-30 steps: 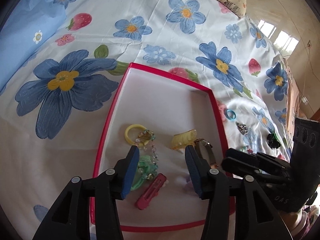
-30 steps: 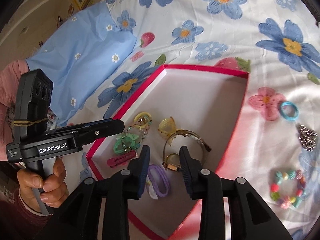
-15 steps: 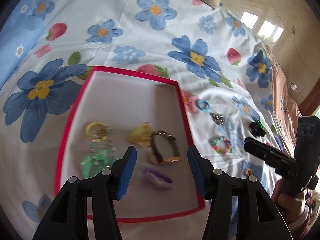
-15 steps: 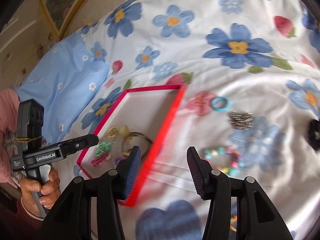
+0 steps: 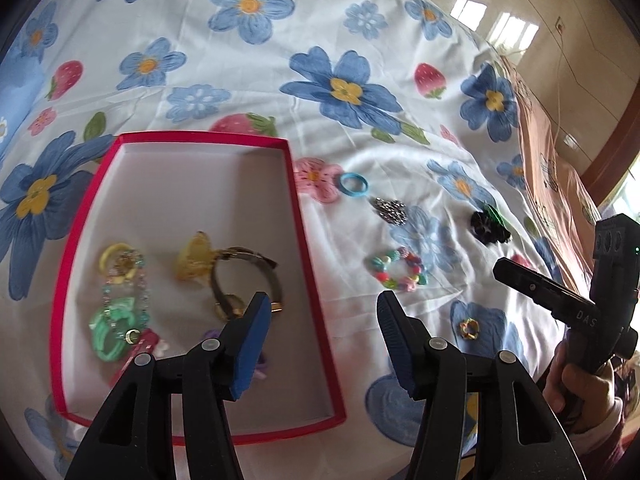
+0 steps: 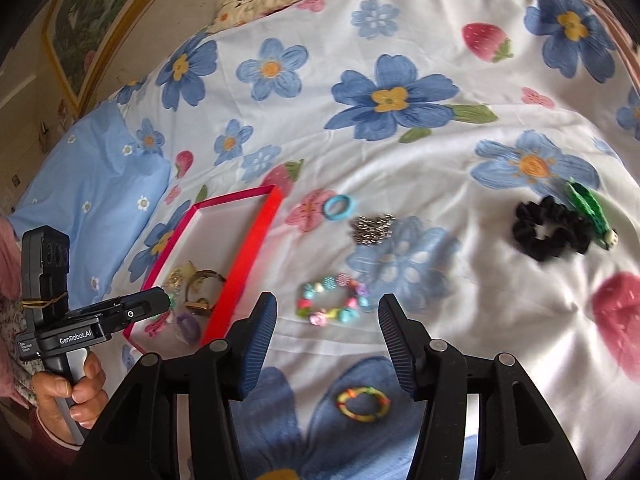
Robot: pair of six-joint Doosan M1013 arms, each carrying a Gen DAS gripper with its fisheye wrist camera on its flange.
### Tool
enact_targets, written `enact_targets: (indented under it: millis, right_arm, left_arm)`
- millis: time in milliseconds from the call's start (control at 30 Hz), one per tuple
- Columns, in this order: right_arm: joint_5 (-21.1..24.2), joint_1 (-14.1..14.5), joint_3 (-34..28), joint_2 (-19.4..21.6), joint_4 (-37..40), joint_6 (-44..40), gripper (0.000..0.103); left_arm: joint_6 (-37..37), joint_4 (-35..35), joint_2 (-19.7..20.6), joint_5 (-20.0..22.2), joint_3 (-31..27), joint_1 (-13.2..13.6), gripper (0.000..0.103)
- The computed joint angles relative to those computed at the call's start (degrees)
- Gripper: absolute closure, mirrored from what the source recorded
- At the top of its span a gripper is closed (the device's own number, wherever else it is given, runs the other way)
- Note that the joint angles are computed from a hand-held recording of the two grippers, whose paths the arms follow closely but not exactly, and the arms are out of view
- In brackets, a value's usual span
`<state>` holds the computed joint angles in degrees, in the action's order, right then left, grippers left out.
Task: Organize jewelry
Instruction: 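Move both open tools back toward the remaining jewelry, then grasp the pastel beaded bracelet with the left tool while the right tool grasps the striped hair tie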
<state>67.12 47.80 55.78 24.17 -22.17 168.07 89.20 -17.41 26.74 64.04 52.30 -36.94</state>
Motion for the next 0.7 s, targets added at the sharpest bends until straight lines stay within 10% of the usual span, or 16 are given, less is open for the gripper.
enact_targets:
  millis: [700]
  right_arm:
    - [-0.37, -0.55, 4.39, -2.38, 3.38, 0.03, 0.048]
  left_arm:
    - [2.26, 1.54, 7.54, 6.54, -10.31, -3.23, 0.048]
